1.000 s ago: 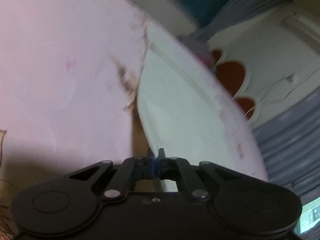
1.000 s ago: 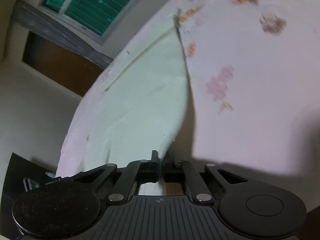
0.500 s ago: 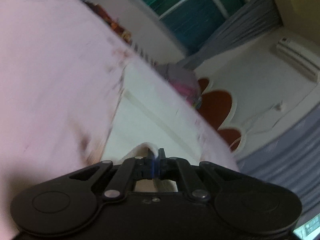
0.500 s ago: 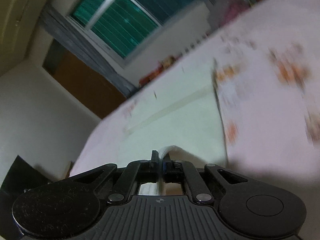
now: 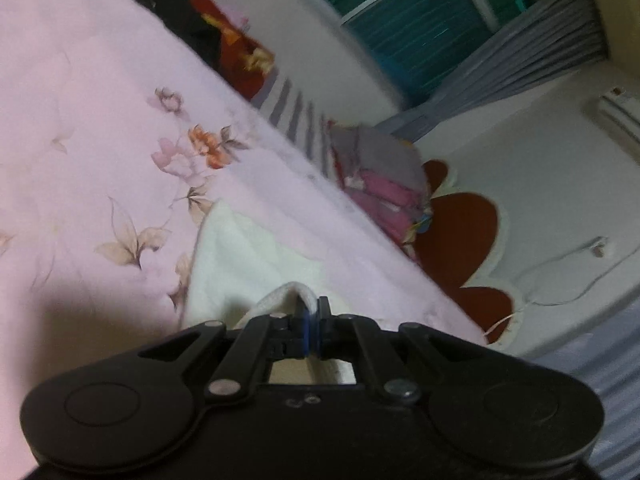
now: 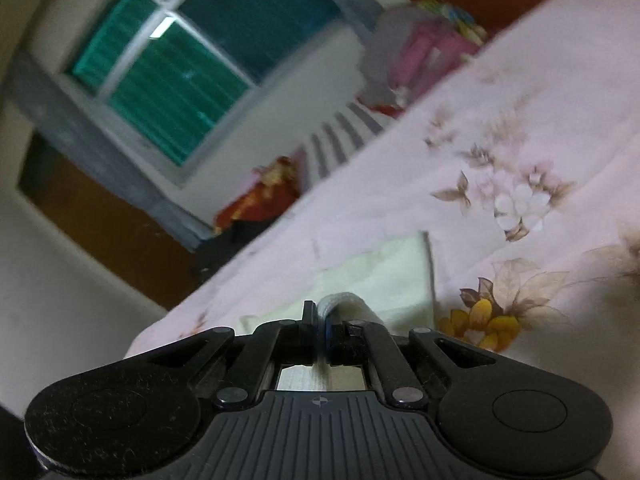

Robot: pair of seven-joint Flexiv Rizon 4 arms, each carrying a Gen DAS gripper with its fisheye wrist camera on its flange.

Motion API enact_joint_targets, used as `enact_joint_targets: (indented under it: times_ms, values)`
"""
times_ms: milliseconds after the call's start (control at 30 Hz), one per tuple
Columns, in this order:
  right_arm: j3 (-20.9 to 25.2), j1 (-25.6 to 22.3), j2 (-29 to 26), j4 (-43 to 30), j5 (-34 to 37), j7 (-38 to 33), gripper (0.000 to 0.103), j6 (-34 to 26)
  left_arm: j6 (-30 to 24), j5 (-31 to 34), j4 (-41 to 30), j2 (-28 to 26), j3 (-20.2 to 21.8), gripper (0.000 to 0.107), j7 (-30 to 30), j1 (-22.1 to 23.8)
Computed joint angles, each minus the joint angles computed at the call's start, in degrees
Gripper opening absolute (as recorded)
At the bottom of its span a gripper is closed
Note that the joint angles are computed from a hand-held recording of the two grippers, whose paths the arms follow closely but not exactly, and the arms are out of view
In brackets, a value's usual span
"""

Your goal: Fold small clothes

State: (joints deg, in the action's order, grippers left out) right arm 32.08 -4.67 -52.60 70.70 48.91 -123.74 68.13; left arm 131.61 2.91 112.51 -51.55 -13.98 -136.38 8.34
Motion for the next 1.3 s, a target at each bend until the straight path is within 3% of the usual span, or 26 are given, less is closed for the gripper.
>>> enact_joint_targets:
  times_ms: [100,167,233,267,300,333,367,467,533,600,800,900,967,1067,1167,1267,1300]
  values:
    - [-4.0,3.6,-3.3,-4.6,-3.4,7.2,0.003,-2.5,-4.8,2.1,-3.8,-2.4,-1.8,0.003,0.8,2.8]
    - [-5.2,5.0,-5.5,-7.5,-5.7,10.5,0.003,-4.2,-5.3,4.5,-5.9,-4.5,-4.0,0.009,1.2,5.2]
    - [-3.5,4.4,-8.0,-10.6,-5.8,9.5,0.003,-5.1,-1.9,6.1,-7.8,-7.0,-5.1,0.04,0.8,6.3]
    - [-3.9,4.9,-8.6,-11.6,-6.1,10.0,0.007,-4.6,-0.6,6.3,-8.7,-7.8,-4.9,0.047,0.7,6.2]
    - [-4.1,5.3,-8.4,-11.3,-6.2,10.6,0.015,-3.3,0.7,6.2,-9.4,-8.4,-4.6,0.062,0.5,5.9]
    - [-3.9,5.4,-8.8,-11.8,-6.1,10.7,0.048,-1.9,1.7,5.6,-9.7,-8.5,-3.9,0.069,0.4,5.3]
    - [-2.9,5.0,-9.5,-12.2,-5.3,9.3,0.065,0.6,2.7,5.2,-9.7,-8.4,-3.3,0.069,0.2,4.9]
    - [-1.1,3.7,-10.1,-12.4,-5.4,7.4,0.065,2.3,1.9,4.7,-8.4,-6.0,0.4,0.068,3.3,2.7]
    - [-1.1,3.4,-9.3,-10.7,-7.0,4.8,0.064,3.2,-2.5,4.6,-7.0,-3.2,3.1,0.056,8.5,0.8]
    - [-1.1,3.3,-8.0,-8.0,-9.3,0.9,0.064,4.2,-4.7,5.7,-5.9,-1.5,4.2,0.052,13.4,0.1]
    - [0.6,2.0,-4.4,2.0,-17.3,-13.2,0.064,7.7,-12.9,3.7,-3.9,2.5,10.4,0.049,29.2,-6.8]
    - [0.1,2.9,-3.7,5.7,-22.7,-17.6,0.061,8.9,-16.3,2.0,-5.9,1.7,10.0,0.049,33.7,-7.3]
    - [-3.7,6.9,-4.5,5.5,-26.9,-16.1,0.055,11.2,-19.2,-0.6,-8.5,0.6,9.8,0.048,35.7,-7.8]
    - [-10.9,13.8,-7.6,0.6,-30.9,-8.5,0.047,13.9,-20.3,-5.8,-12.1,-1.4,10.4,0.048,37.1,-9.2]
    - [-16.8,18.4,-10.9,-5.8,-31.4,3.5,0.045,14.9,-15.2,-9.4,-12.1,-2.6,7.5,0.047,35.0,-7.0]
    - [-16.3,17.6,-12.6,-9.6,-30.9,11.0,0.045,14.9,-9.9,-9.0,-9.0,-1.8,5.5,0.047,32.9,-4.5]
    - [-14.2,16.1,-12.4,-9.3,-30.6,10.1,0.045,15.3,-8.8,-8.0,-7.5,-1.2,5.5,0.047,33.1,-4.0]
